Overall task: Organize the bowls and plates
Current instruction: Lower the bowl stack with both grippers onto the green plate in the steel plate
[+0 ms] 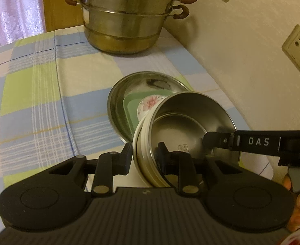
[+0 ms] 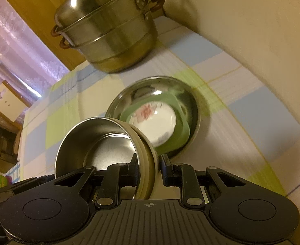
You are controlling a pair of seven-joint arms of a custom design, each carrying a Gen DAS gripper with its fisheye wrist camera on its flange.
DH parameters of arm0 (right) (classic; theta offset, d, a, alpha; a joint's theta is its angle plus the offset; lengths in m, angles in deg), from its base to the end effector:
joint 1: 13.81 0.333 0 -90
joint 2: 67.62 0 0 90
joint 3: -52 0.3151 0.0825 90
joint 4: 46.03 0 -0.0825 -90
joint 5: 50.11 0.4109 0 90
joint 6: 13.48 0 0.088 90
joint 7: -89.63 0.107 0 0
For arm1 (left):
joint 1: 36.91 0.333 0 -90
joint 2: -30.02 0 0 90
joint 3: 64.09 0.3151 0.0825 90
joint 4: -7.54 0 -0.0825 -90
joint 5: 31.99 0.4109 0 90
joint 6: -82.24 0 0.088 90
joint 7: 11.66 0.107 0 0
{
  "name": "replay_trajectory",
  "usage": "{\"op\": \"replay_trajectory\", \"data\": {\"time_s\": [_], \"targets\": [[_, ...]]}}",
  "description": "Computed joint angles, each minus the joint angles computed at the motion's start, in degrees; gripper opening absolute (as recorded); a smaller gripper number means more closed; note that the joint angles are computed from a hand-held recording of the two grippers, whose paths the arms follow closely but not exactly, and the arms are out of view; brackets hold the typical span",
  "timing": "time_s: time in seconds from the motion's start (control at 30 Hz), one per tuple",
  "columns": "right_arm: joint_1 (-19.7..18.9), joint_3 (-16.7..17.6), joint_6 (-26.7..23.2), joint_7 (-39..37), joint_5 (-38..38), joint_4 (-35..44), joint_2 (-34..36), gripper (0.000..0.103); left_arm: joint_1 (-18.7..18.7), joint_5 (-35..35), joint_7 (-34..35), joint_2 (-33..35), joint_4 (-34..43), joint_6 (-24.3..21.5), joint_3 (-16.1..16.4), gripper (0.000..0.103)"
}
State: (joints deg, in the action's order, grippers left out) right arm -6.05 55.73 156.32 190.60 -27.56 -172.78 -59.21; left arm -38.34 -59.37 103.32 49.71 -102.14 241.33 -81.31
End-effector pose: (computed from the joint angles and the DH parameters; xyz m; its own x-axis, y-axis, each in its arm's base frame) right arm 0.5986 0.0945 0.3577 -0.2400 -0.8968 -0.3716 -0.7987 0.4000 -0.4495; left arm 0.6546 -0.1848 0.3595 -0.3667 -0.8979 0.2436 -0.8234 0.1913 -0.5342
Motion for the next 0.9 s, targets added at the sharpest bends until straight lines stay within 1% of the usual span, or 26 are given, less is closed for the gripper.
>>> {"op": "replay_trajectory", "data": {"time_s": [0.2, 0.3, 0.4, 0.6, 0.73, 0.9], "targets": [[-0.1, -1.6, -1.6, 2.5, -4.2, 4.7, 2.9, 0.022, -1.2, 2.9, -3.7, 4.8, 7.0, -2.4, 0.8, 0.023], [-0.9, -1.6, -2.8, 2.8, -5.0, 7.5, 4.6, 0.022, -1.7, 4.8, -5.4, 7.0, 10.4, -3.4, 1.1, 0.023], [-1.2, -1.9, -3.6, 3.4, -6.3, 9.8, 6.3, 0.022, -2.1, 6.7, -7.2, 9.4, 14.2, -5.4, 1.3, 0.023], [-2.5, -2.1, -6.5, 3.4, -7.5, 14.7, 9.5, 0.021, -3.3, 10.2, -10.5, 14.6, 22.4, -9.7, 1.9, 0.023], [-2.9, -2.3, -8.0, 3.6, -8.4, 17.8, 11.7, 0.020, -4.0, 12.4, -12.3, 17.1, 26.4, -11.6, 2.3, 0.023], [-4.2, -1.6, -10.4, 2.8, -7.7, 21.2, 14.6, 0.020, -5.0, 14.9, -14.7, 20.7, 31.8, -15.0, 3.2, 0.023]]}}
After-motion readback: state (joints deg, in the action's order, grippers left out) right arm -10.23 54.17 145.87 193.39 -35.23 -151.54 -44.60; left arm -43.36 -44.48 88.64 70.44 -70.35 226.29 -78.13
